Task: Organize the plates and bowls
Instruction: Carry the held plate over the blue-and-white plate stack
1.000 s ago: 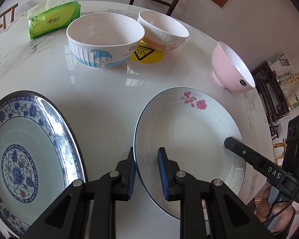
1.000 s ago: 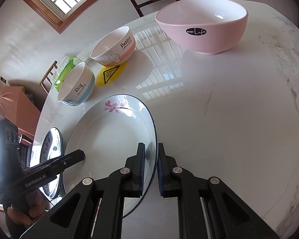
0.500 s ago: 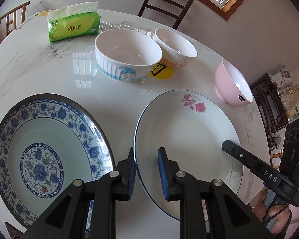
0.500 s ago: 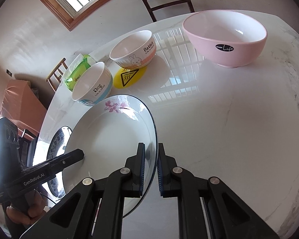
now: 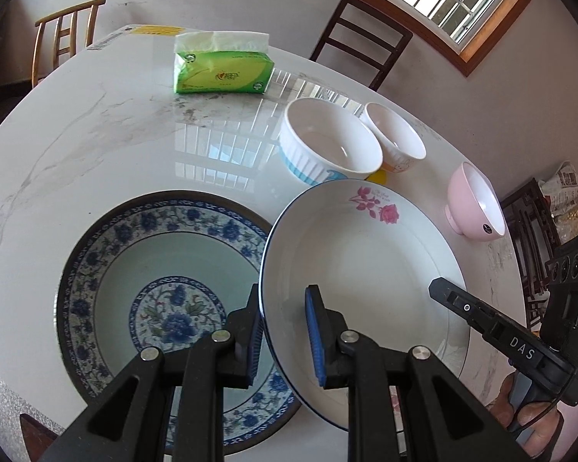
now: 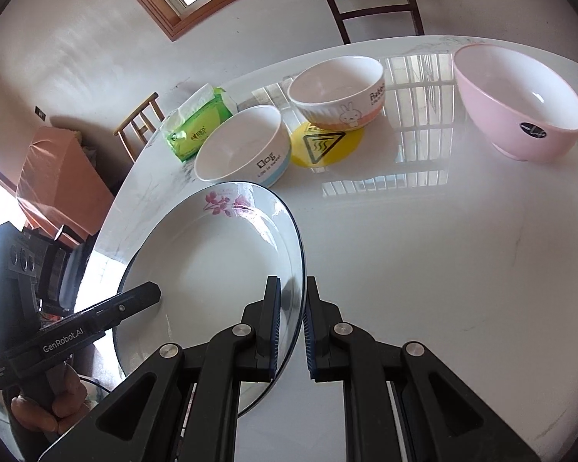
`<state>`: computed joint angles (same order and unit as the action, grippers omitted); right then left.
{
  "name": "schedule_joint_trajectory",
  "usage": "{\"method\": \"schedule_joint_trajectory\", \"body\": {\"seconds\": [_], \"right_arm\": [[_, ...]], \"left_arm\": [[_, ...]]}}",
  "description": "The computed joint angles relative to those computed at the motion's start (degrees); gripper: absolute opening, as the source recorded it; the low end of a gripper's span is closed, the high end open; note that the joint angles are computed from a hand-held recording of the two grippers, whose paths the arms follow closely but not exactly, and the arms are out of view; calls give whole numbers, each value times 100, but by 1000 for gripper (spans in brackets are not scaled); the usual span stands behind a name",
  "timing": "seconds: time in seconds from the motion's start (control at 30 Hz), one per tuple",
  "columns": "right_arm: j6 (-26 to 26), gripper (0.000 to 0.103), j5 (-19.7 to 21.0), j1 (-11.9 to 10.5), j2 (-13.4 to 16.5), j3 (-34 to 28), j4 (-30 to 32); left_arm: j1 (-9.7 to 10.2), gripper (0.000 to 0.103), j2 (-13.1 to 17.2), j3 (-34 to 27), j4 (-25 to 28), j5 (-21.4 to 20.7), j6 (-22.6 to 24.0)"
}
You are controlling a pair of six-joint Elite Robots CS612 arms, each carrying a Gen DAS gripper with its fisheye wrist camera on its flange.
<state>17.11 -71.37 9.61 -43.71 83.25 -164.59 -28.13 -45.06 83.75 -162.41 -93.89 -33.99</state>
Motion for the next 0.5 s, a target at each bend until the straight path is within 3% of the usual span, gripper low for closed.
{"method": "schedule_joint_trajectory", "body": {"seconds": [0.5], "right_arm": [[-410, 12, 289, 398, 348, -687, 615]], "left_arm": [[287, 21, -282, 593, -146, 331, -466]]}}
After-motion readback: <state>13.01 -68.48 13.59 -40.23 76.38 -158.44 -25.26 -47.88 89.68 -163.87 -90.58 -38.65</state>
